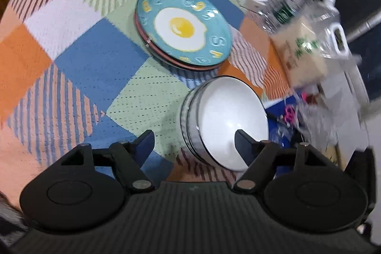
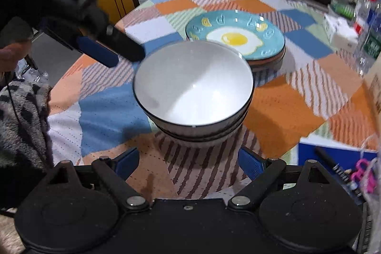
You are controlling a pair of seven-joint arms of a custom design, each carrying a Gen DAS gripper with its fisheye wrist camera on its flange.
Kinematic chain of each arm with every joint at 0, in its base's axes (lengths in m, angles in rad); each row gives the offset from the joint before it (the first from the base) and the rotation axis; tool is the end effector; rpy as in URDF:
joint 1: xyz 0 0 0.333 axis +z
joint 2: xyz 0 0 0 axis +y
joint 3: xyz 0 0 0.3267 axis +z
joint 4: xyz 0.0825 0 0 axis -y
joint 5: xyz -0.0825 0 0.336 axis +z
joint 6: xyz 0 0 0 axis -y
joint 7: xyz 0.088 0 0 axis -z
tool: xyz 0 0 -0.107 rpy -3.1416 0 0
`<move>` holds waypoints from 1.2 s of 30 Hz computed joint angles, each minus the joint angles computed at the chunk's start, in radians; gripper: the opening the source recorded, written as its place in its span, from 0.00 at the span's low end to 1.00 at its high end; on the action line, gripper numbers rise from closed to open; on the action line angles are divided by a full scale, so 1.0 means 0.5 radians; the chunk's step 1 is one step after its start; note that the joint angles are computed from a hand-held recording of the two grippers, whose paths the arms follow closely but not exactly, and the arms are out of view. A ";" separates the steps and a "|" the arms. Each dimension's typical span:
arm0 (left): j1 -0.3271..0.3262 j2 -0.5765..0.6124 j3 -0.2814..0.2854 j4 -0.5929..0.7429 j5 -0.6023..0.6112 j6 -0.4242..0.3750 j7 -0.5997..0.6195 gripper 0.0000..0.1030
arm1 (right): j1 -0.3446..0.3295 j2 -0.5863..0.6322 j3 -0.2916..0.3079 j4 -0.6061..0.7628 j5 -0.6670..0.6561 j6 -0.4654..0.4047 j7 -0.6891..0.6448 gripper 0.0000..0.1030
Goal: Organize plates and bowls
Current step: 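Grasp the rim of the three-bowl stack with the left gripper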
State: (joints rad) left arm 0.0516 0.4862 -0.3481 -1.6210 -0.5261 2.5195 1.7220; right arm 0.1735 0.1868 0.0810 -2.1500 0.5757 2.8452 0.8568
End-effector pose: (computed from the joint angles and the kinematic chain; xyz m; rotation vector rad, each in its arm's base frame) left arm 0.6599 -0.1531 0.4336 2.0022 -2.0129 0.9765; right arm 0.5536 0.1123 0.4083 -2.2025 1.3777 -0.3298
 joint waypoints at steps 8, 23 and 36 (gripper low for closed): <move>0.009 0.288 -0.045 0.271 0.004 -0.105 0.043 0.70 | -0.051 0.138 0.116 0.004 0.151 0.241 -0.149 0.90; 0.021 0.452 -0.091 0.425 0.021 -0.240 0.117 0.34 | -0.360 0.390 0.623 0.170 0.916 0.659 -0.861 0.92; 0.049 0.472 -0.122 0.401 -0.041 -0.228 0.096 0.34 | -0.770 0.664 1.178 0.232 0.804 1.065 -1.023 0.95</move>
State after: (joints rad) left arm 0.0759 0.7225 -0.4089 -1.4203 -0.5467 2.4055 1.7700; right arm -0.2114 0.5186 0.6699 -2.0339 0.9775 3.3779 0.3453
